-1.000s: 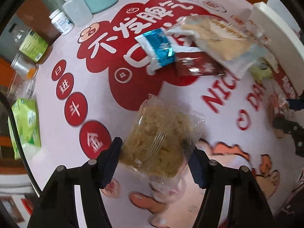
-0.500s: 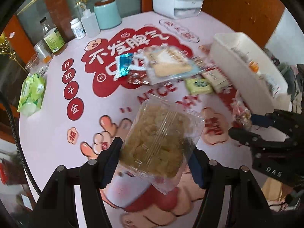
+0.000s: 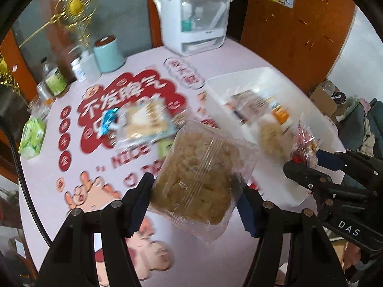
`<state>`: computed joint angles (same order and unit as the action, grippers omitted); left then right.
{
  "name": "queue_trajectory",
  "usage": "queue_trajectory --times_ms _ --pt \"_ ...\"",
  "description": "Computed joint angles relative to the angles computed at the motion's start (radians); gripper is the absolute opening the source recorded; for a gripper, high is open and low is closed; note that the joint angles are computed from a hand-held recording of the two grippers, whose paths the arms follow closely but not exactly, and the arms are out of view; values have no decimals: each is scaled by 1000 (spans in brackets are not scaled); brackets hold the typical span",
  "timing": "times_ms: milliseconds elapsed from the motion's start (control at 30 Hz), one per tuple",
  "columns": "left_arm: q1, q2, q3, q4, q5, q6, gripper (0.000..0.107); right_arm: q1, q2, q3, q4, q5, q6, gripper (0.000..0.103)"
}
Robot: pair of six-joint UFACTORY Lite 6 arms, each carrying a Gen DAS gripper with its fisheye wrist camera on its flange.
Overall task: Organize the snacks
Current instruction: 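Carry both snacks over the white tray and open both tools to drop them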
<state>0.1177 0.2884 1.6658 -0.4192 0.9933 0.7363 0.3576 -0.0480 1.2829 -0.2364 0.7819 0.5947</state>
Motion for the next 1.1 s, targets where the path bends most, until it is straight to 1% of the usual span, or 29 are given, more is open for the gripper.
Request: queue_trajectory --times_ms 67,100,200,300,400,533,633,833,933,1000,1033,1067,1100 --pt "-91 -19 -1 28 -25 -106 64 -77 -41 -31 46 -10 -97 44" --pt "-133 -22 4 45 -36 -160 64 -138 -60 -44 86 -15 -177 44" --pt "-264 -13 33 97 -66 -320 64 -266 -82 -57 175 -27 -350 44" --pt "-389 25 88 169 -88 -476 64 -383 -69 -39 258 -36 -509 44" --pt "-480 77 153 237 -93 -595 64 -480 -22 14 338 -38 -639 44" --pt "-548 159 254 305 -76 -707 64 -553 45 86 400 -42 -732 44" --pt "-575 239 361 346 -49 -769 64 -591 109 156 434 -38 -781 44" --pt "-583 356 531 386 5 -837 65 -615 239 295 459 -20 -815 45" --pt "-582 379 558 404 11 -859 65 -623 276 326 487 -7 -836 46" --pt "-581 385 560 413 13 -866 67 -625 296 336 505 -5 -847 46" --pt "-580 383 553 415 9 -867 75 -625 307 344 505 0 -846 46" --pt "-580 374 537 416 1 -868 85 -625 320 354 506 8 -845 46" --pt "-576 360 517 409 -13 -864 88 -624 331 358 509 12 -845 46"
